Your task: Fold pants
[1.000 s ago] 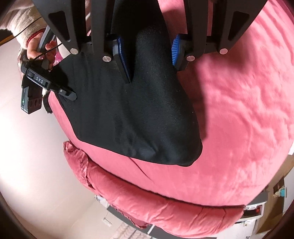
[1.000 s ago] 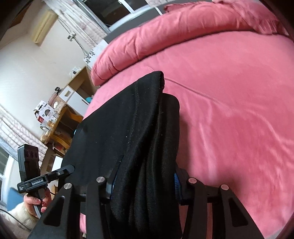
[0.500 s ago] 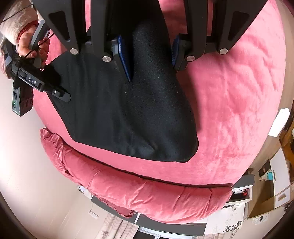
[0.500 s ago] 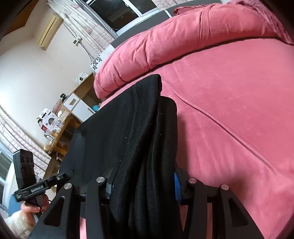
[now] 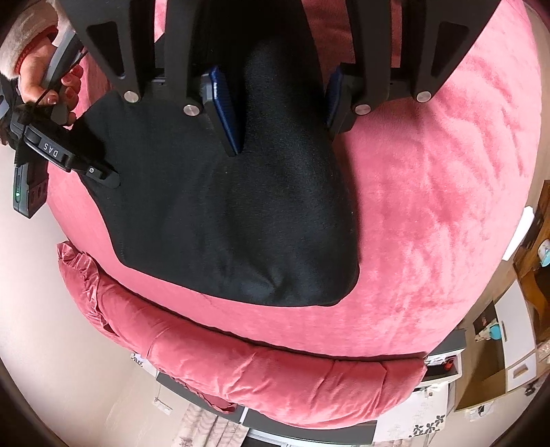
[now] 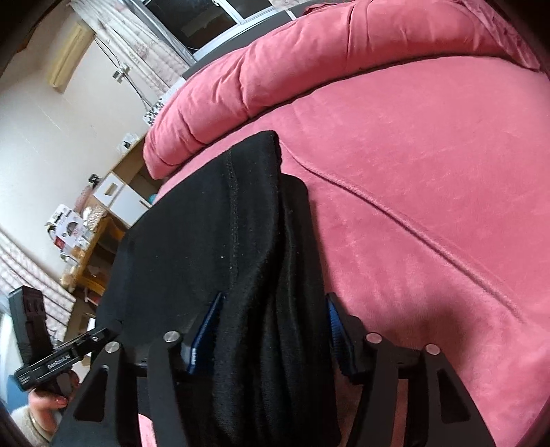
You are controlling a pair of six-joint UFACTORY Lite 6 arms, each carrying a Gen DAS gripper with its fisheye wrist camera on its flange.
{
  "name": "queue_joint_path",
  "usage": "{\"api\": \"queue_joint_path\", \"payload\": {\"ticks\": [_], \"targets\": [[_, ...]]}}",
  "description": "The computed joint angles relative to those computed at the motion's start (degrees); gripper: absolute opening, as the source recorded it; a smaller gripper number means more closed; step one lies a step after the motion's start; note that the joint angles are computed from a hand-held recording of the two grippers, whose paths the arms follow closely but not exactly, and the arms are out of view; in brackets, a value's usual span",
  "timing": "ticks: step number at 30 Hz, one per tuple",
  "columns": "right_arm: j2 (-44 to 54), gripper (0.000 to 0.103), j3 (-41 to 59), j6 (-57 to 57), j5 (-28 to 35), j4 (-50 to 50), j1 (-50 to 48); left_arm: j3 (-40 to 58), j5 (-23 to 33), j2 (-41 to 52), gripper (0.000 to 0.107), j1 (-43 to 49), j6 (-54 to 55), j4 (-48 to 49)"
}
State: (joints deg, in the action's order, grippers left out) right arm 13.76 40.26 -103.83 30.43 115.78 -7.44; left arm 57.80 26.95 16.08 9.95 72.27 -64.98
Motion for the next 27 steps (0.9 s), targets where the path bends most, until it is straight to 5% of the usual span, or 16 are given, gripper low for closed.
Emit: {"api": "queue_joint_path", "payload": {"ticks": [16,27], "targets": [[-24.5,0.069,-20.5,-5.3,-10.1,7.4,5.4,-20.2,-6.4,-18.8,0.056,-0.6,5.1,-5.5],[-36.8,0.07,-26.5,12.1,-18.0,-3.0,10.1,-29.2,-7.9,-28.4,0.058,-1.3,0.0,0.4]]}}
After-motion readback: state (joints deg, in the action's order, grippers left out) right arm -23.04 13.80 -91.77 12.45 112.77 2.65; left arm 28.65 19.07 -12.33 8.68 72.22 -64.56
